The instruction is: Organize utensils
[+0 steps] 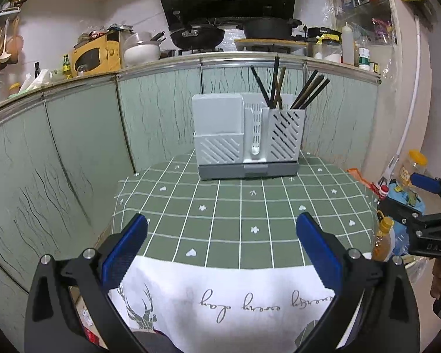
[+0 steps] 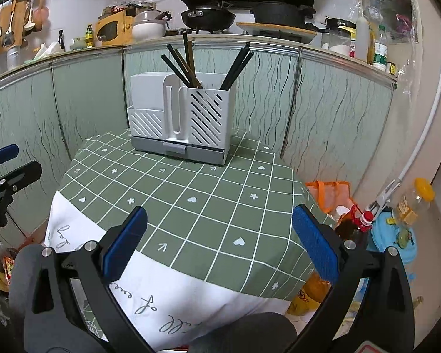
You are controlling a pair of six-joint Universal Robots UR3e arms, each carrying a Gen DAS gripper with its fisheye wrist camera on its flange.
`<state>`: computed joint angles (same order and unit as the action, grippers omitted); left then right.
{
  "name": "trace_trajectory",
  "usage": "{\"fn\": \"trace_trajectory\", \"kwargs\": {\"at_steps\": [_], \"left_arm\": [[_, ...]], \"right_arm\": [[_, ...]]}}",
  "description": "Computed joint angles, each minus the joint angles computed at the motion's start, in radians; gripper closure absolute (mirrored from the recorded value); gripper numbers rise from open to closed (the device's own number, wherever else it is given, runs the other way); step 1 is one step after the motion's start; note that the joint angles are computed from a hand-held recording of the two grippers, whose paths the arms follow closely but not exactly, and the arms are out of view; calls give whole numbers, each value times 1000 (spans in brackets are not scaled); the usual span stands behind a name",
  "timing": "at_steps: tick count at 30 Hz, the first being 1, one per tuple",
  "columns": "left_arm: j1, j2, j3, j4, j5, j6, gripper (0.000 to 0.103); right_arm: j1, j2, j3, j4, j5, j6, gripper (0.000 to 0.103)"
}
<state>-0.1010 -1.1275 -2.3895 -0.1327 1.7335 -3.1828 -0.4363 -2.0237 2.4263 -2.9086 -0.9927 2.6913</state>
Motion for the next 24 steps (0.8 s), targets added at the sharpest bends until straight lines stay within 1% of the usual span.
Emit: {"fn": "trace_trajectory", "kwargs": {"at_steps": [2, 13, 15, 24], "left_arm": [[9, 4, -16, 4, -12, -2, 4], [8, -20, -37, 15, -12, -16, 4], [14, -14, -40, 5, -28, -18, 4], [-19, -58, -60, 49, 7, -29, 4]], "right_arm": [[0, -2, 15, -11, -4, -6, 8], [23, 32, 33, -54, -25, -5, 8], [30, 39, 33, -57, -30, -4, 8], [43, 70, 43, -83, -43, 0, 8]]}}
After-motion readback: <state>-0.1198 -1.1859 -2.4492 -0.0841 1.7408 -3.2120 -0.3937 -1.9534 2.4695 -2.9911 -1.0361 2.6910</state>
